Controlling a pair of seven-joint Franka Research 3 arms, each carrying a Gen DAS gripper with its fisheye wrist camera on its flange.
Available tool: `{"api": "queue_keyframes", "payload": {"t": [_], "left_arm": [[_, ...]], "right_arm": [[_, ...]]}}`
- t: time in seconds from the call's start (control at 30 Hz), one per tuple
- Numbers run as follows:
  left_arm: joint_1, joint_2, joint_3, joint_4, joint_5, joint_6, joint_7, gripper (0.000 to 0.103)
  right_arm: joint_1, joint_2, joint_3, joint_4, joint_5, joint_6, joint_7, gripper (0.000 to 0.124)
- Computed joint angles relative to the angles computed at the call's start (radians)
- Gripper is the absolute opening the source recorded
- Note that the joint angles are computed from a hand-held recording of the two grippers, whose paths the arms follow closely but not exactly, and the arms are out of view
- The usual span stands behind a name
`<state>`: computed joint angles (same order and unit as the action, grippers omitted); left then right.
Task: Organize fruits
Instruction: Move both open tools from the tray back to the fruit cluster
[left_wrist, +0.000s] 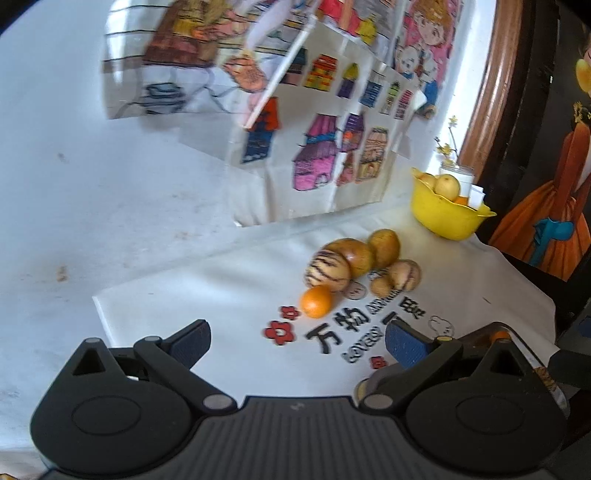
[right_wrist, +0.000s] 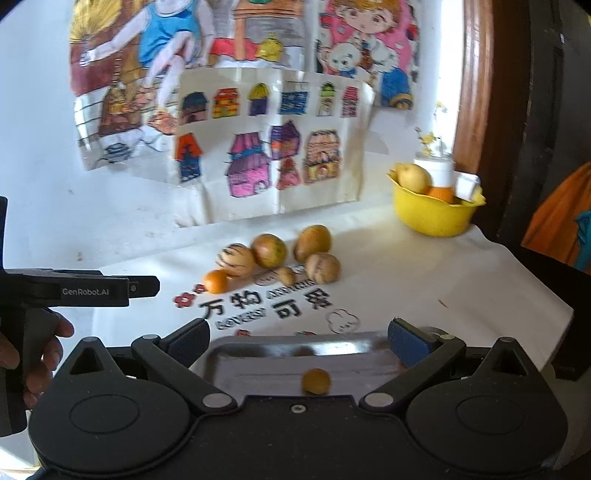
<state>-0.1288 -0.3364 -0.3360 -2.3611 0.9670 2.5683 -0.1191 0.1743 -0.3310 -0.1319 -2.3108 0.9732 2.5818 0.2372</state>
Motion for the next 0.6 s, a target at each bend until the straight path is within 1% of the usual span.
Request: {"api": "queue_keyframes", "payload": {"t": [0.1, 0.27, 0.37, 0.43, 0.6], "left_arm": [[-0.003, -0.039, 0.004, -0.028, -0.009, -0.004, 0.008, 0.102], [-0.002, -0.106, -0.009, -0.066, -0.030, -0.016, 0.016, 0.102], [-0.002, -0.144, -0.023, -0.078, -0.043, -0.038, 0.030, 0.102], [-0.003, -0.166, -0.034, -0.083, -0.049, -0.053, 0.041, 0.102], [-0.009, -0.213, -0.065, -0.095, -0.050, -0.096, 0.060, 0.102]], "right_arm": [[0.005, -0.026, 0.008, -0.012, -0.011, -0.015, 0.014, 0.102], [0.019, -0.076, 0.008, -0.038, -0.023, -0.024, 0.032, 0.102], [0.029, -0.109, 0.002, -0.055, -0.021, -0.020, 0.036, 0.102], [0.039, -0.131, -0.014, -0.064, -0.012, -0.042, 0.025, 0.102], [0.052, -0.183, -0.028, -0.099, 0.007, -0.036, -0.005, 0.102]]}}
